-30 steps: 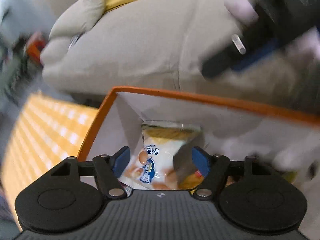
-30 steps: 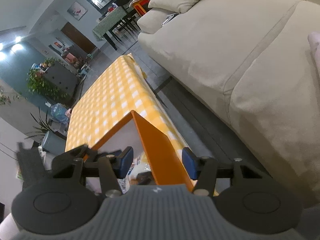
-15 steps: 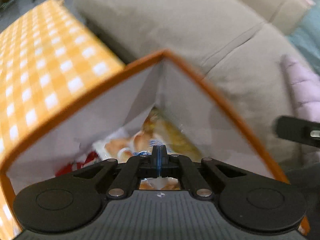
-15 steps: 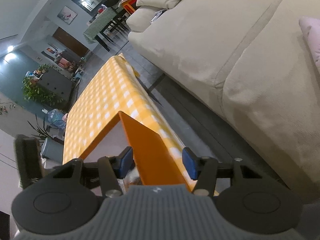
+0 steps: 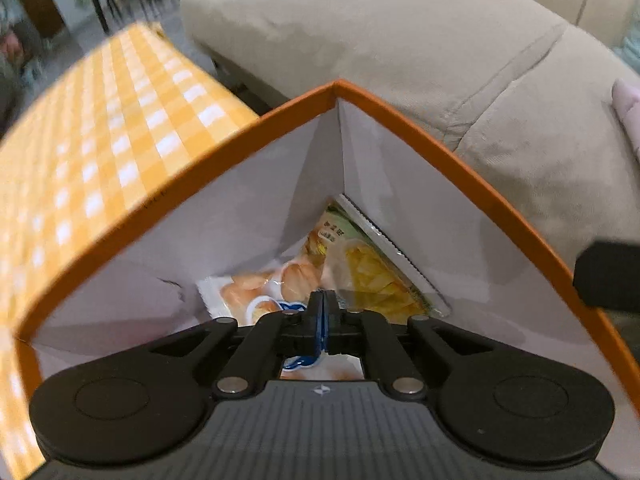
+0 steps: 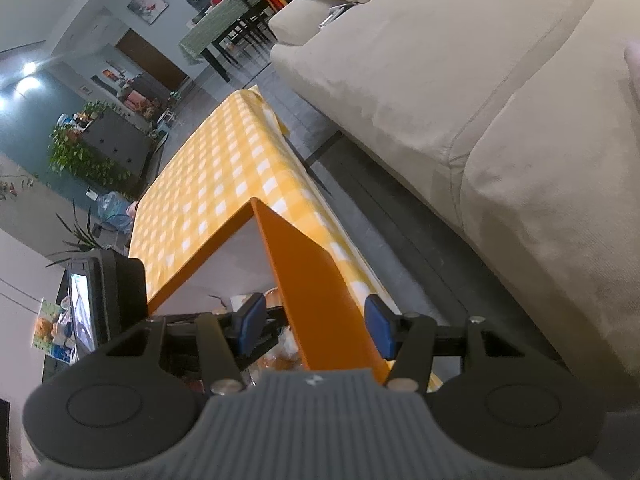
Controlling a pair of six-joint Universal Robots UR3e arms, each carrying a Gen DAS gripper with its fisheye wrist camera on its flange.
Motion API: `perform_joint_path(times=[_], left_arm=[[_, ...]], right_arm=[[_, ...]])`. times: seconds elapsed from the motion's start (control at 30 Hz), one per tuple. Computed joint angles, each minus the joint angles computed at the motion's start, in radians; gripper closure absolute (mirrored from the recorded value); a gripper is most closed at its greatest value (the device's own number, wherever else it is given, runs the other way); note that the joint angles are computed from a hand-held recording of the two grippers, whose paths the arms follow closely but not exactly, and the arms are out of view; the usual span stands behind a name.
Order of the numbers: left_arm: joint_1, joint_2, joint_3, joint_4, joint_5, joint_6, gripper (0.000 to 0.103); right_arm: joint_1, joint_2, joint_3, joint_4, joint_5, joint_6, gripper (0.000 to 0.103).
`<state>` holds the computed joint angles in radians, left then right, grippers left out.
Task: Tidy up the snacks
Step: 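Lower the potato-chip bag into the box and open the left tool, then reach the right tool to the table and grasp the brown nut packet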
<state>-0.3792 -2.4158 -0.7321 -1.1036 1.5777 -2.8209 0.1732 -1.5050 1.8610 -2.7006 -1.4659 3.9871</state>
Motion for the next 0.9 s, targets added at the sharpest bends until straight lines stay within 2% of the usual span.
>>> perform_joint_path(times=[0.07,0.17,0.23,0.3,0.37,0.43,0.53,0.6,0.67,0.83,0.9], left_arm=[[-0.024,0.056,-0.109,0.100,0.038,0.000,0.091],[-0.024,0.126,-0.171,0.097,0.025,-0.003,0.079],[-0.031,0.166,-0.203,0.108,0.054,-0.021,0.061],[-0.036,0.193,-0.211,0.090,0.076,-0.038,0.048],[-0.031,0.221,-0.188,0.010,0.072,-0.061,0.042],[-0.027,0.253,-0.196,-0.024,0.066,-0.106,0.032],[-0.002,0.274,-0.176,-0.078,0.032,-0.133,0.027],[0.022,0.339,-0.235,-0.091,-0.023,-0.110,0.027],[0.033,0.405,-0.286,-0.109,-0.039,-0.103,0.026],[0.049,0.572,-0.439,-0.103,-0.033,-0.123,0.024],[0.064,0.643,-0.501,-0.108,-0.039,-0.134,0.024]], right_arm=[[-0.002,-0.007,0.003,0.003,-0.002,-0.008,0.048],[0.002,-0.012,0.002,0.020,-0.016,-0.013,0.045],[0.006,-0.012,-0.009,0.041,-0.028,-0.020,0.045],[0.008,-0.009,-0.020,0.057,-0.033,-0.024,0.044],[0.015,-0.006,-0.035,0.083,-0.049,-0.014,0.037],[0.035,0.002,-0.074,0.135,-0.080,-0.015,0.036],[0.057,0.008,-0.113,0.184,-0.104,-0.031,0.028],[0.068,0.014,-0.141,0.218,-0.109,-0.038,0.014],[0.070,0.027,-0.178,0.268,-0.096,-0.058,0.005],[0.091,0.037,-0.240,0.363,-0.094,-0.056,0.003],[0.078,0.039,-0.282,0.450,-0.043,-0.058,0.003]])
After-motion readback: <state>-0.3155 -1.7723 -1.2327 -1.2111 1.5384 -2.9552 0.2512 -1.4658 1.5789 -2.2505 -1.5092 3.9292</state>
